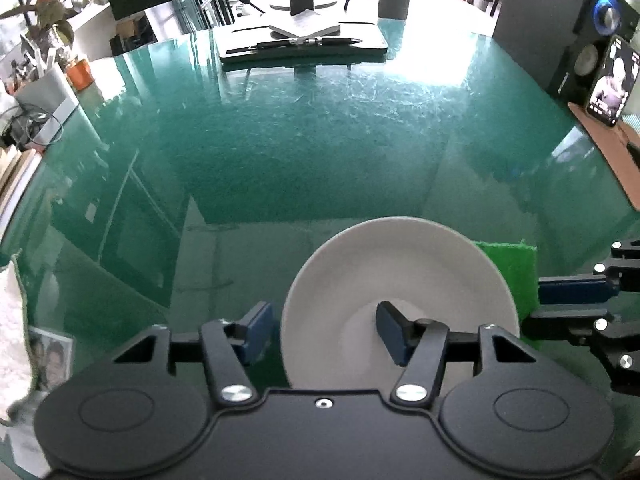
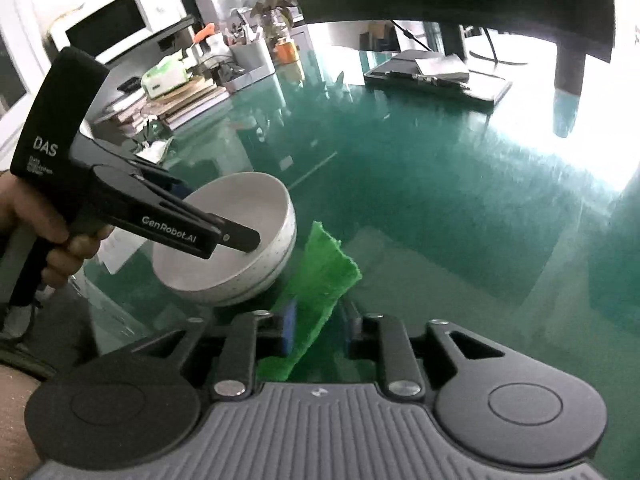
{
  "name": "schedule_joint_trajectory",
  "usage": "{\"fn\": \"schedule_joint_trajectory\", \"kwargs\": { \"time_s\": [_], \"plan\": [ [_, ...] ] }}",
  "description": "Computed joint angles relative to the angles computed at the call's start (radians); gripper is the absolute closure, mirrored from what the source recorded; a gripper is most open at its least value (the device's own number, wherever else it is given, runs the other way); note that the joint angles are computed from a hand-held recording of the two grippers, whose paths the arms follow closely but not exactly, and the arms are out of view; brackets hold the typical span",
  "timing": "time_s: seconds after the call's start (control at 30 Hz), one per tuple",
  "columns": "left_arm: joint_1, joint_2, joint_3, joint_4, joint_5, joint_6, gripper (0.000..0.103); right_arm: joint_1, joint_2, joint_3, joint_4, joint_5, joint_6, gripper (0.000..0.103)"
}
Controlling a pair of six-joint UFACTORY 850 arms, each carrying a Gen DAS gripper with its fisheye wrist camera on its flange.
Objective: Clean bowl
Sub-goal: 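Rub the green cloth inside the white bowl with the right gripper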
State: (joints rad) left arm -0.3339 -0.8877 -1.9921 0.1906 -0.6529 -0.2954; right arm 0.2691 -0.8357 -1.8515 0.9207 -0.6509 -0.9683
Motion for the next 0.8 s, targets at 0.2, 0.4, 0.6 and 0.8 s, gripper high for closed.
{"fn": "schedule_joint_trajectory", "kwargs": {
  "time_s": [0.2, 0.4, 0.6, 0.8],
  "plan": [
    [0.004, -0.013, -0.021, 0.003, -0.020, -0.010, 0.039, 0.020, -0.029, -0.015, 0.022, -0.028, -0.062, 0.077],
    [-0.007, -0.030, -0.043, 0.033, -0.022, -0.100, 0.039, 0.023, 0.004, 0.003, -0.070, 0.051, -0.022, 0.097],
    [-0.053, -0.095, -0.147, 0.166, -0.073, -0.166, 0.037, 0.015, -0.032, -0.098, -0.145, -0.087, 0.100, 0.096],
    [-0.035, -0.091, -0.150, 0.060, -0.082, -0.091, 0.037, 0.020, -0.094, -0.205, -0.083, -0.363, 0.028, 0.095]
  ]
}}
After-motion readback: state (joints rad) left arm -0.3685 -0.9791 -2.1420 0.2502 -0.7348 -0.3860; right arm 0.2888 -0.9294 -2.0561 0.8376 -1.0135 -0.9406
